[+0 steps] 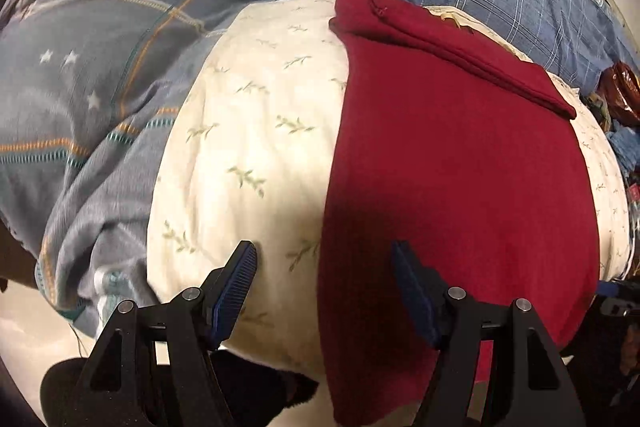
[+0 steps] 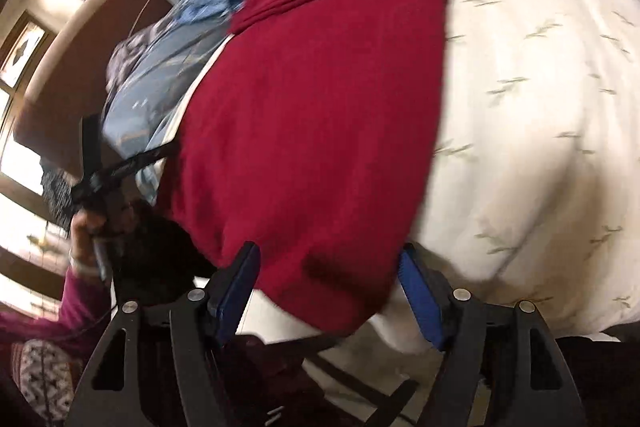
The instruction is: Fold small clothes
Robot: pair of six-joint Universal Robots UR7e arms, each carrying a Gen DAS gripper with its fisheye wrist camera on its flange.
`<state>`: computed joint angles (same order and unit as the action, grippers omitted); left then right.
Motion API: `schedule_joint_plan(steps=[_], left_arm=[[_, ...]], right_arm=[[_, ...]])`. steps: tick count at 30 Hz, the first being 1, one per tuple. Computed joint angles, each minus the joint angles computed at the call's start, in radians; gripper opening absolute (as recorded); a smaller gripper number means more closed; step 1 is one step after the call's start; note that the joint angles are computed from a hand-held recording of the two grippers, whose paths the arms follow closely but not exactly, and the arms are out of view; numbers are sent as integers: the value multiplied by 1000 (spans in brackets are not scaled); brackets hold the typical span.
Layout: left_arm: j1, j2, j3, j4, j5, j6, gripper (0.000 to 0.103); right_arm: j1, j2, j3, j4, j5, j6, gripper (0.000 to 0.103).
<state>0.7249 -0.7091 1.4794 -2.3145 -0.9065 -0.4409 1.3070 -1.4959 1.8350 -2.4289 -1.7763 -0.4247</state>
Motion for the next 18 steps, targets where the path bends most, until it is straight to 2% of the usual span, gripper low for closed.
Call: schedule_joint_plan(steps=[3, 8, 11, 13, 16, 18], left_arm=[[1, -14, 17, 11, -9, -5, 69], [-5, -25, 22, 67, -29, -26, 69], [-10, -33, 25, 107, -46, -32, 69], [-9, -38, 28, 124, -68, -48, 69], [-2, -42, 33, 116, -105, -58, 69], [0, -37, 29, 115, -102, -58, 68]], right_arm=[[17, 8, 2, 0, -32, -55, 73], [-25, 3, 6, -15, 68, -14, 78], [-15, 2, 18, -24, 56, -43, 79], [-8, 2, 20, -3, 47, -66, 79], [-16, 5, -1, 85, 87, -73, 79], [-18, 11, -5, 99, 96, -76, 79]])
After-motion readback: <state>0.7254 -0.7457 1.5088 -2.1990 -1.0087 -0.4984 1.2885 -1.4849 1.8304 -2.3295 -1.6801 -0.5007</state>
